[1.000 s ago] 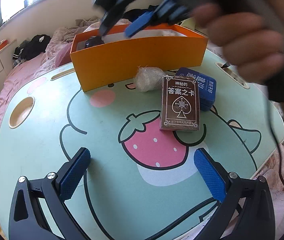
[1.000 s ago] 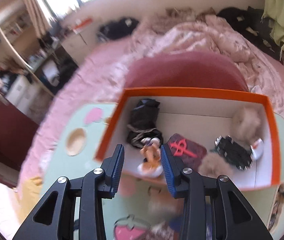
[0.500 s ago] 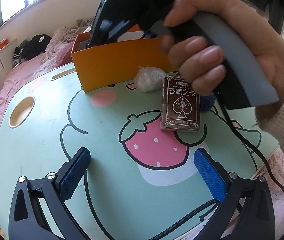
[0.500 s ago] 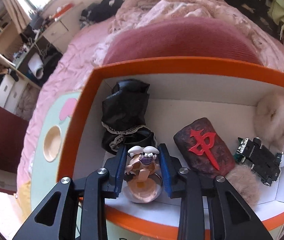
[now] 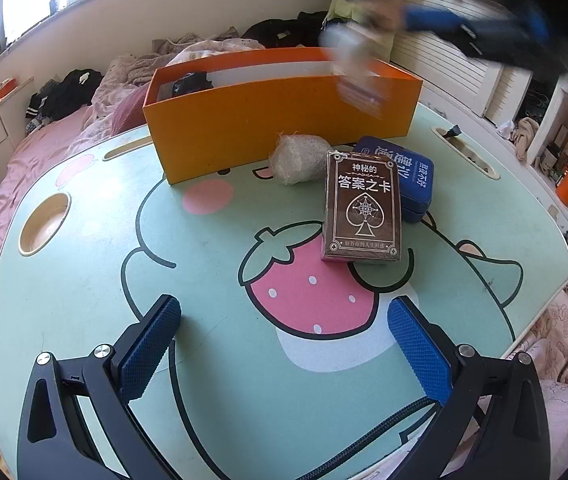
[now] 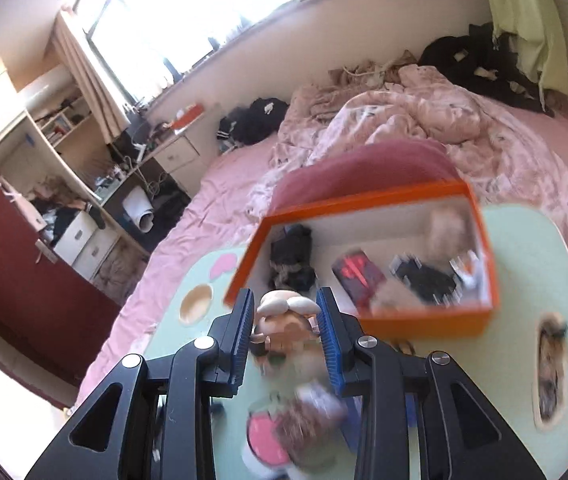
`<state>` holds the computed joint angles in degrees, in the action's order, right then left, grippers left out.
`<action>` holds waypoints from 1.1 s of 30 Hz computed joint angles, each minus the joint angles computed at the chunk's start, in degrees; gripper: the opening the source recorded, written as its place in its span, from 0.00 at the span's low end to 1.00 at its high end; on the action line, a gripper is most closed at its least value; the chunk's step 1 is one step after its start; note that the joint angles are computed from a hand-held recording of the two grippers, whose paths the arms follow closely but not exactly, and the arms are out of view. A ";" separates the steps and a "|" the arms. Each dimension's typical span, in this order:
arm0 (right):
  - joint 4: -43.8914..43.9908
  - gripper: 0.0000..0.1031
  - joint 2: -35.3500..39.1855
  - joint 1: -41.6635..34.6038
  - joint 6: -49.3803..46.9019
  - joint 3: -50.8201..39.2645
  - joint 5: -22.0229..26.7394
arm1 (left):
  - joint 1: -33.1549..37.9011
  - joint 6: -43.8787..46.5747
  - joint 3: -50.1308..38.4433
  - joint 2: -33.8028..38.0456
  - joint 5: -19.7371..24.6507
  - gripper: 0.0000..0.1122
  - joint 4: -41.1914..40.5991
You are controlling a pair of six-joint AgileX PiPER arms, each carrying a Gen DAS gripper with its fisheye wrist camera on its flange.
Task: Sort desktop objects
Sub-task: 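Grasp the figurine in the box with the right gripper, set it on the table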
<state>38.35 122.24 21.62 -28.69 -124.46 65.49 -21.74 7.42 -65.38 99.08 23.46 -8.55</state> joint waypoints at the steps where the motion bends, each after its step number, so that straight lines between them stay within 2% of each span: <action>1: 1.02 0.30 -1.31 -1.00 -1.52 3.38 -0.06 | -0.05 -0.13 0.03 -0.02 -0.02 0.92 0.09; 5: 0.37 0.30 -3.35 -3.41 -3.42 11.02 -2.22 | -0.04 -0.75 0.06 -0.02 -0.11 0.92 0.51; 10: -0.01 0.30 0.41 -4.76 -1.92 8.08 0.09 | -0.03 -0.76 0.07 -0.02 -0.13 0.92 0.49; 12: -1.57 0.30 0.17 -3.87 -1.84 8.98 -1.02 | -0.04 -0.85 0.08 -0.03 -0.14 0.92 0.54; 15: -0.62 0.32 0.48 -3.27 -4.47 9.88 0.24 | -0.04 -0.91 0.09 -0.02 -0.17 0.92 0.58; 16: 0.13 0.38 -0.12 -2.94 -5.75 11.49 -0.76 | -0.04 -0.91 0.09 -0.02 -0.17 0.92 0.58; 17: 0.32 0.49 -0.97 -2.56 -7.14 13.33 -1.92 | -0.04 -1.01 0.12 -0.03 -0.21 0.92 0.65; 19: 2.55 0.61 -3.45 -2.36 -10.68 18.32 -5.59 | -0.10 -1.18 0.16 -0.05 -0.25 0.92 0.77; 24: 5.80 0.62 -10.32 -2.61 -17.42 30.41 -13.11 | -0.11 -1.36 0.17 -0.04 -0.29 0.92 0.89; 27: 4.84 0.64 -16.56 -2.28 -21.00 40.47 -22.51 | -0.10 -1.37 0.17 -0.04 -0.30 0.92 0.90; 33: 6.29 0.71 -22.93 -3.93 -27.72 52.88 -32.77 | -0.11 -1.56 0.26 -0.08 -0.38 0.92 1.02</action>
<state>44.65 99.31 17.69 -56.41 -71.57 32.72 -21.86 5.86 -65.13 99.00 23.08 -7.53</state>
